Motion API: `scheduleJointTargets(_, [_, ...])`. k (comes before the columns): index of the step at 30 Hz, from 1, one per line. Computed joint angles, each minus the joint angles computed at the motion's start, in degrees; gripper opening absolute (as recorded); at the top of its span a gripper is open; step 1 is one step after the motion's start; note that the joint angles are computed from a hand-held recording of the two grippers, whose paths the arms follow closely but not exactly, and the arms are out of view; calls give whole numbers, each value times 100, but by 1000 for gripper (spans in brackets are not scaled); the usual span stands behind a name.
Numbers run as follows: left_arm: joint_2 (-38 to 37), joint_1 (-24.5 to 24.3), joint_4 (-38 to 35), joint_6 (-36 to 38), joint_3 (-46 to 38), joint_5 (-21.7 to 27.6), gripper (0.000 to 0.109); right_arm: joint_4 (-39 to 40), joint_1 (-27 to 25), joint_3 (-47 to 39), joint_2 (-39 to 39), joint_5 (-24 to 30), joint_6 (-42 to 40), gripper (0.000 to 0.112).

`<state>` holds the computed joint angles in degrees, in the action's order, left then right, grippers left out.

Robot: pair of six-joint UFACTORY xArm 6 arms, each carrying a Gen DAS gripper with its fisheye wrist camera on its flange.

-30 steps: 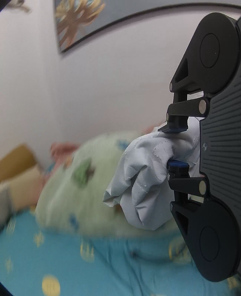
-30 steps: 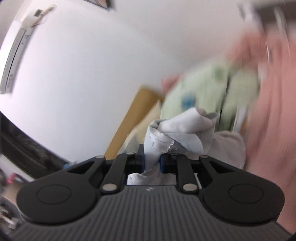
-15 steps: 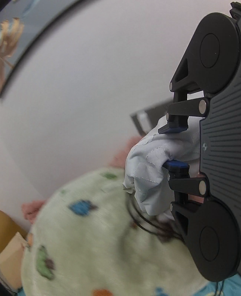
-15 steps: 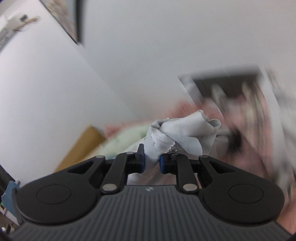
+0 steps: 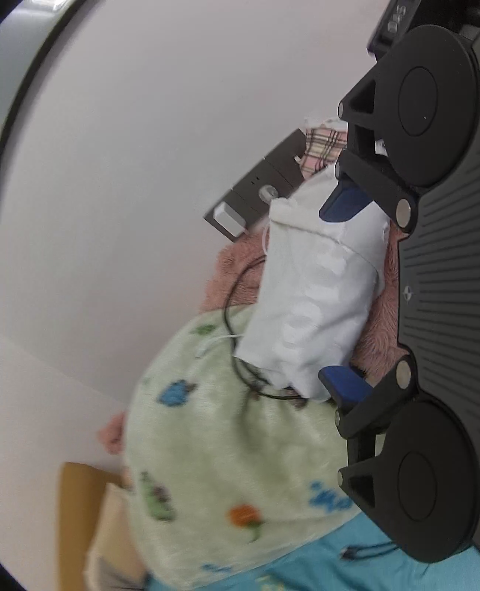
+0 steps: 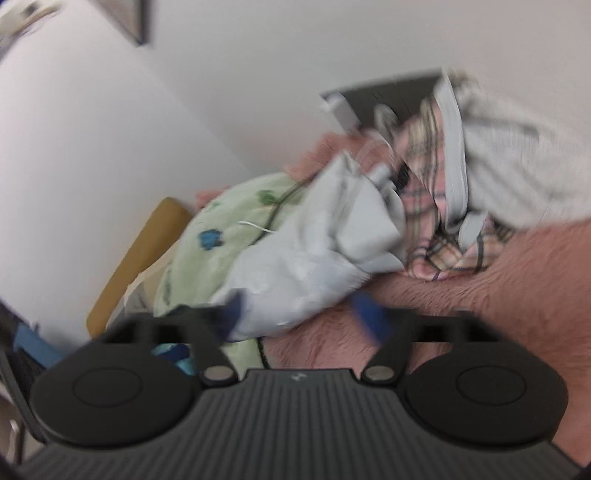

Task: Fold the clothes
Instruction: 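Carry the folded T-shirt with both grippers onto the pink blanket, then open both grippers and withdraw from the folded T-shirt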

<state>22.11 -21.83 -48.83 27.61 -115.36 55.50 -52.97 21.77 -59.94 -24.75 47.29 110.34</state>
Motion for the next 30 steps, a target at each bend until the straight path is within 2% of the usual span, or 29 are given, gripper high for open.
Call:
scheduleJointTargets(2, [-418,74,-59,97,347,40,99,-245,374,-177,-73,421,-188,86])
scheduleJointTargets(8, [-1847,86,45,713,1631,-426,102,-599,1579,-779,-2,2023,-811,86])
scheduleJointTargets(11, [-2363,57,346,739,1991,-573,102,-856,1989,-668,-256,2308,-745,86])
scheduleJointTargets(14, [-2809,28,711,668,2246,-655,102,-967,2406,-695,-420,2830,-840,86])
scheduleJointTargets(20, [-3570,50,1180,105,2510,-681,102,-1280,3021,-832,-715,3593,-1005,86])
scheduleJointTargets(26, [-3933,-115,1726,-359,2550,-952,103,-1524,3466,-1014,-834,4050,-1397,86])
scheduleJointTargets(30, [-4069,-145,1737,-417,2809,-1217,103,-1599,3602,-987,-774,4222,-1497,86])
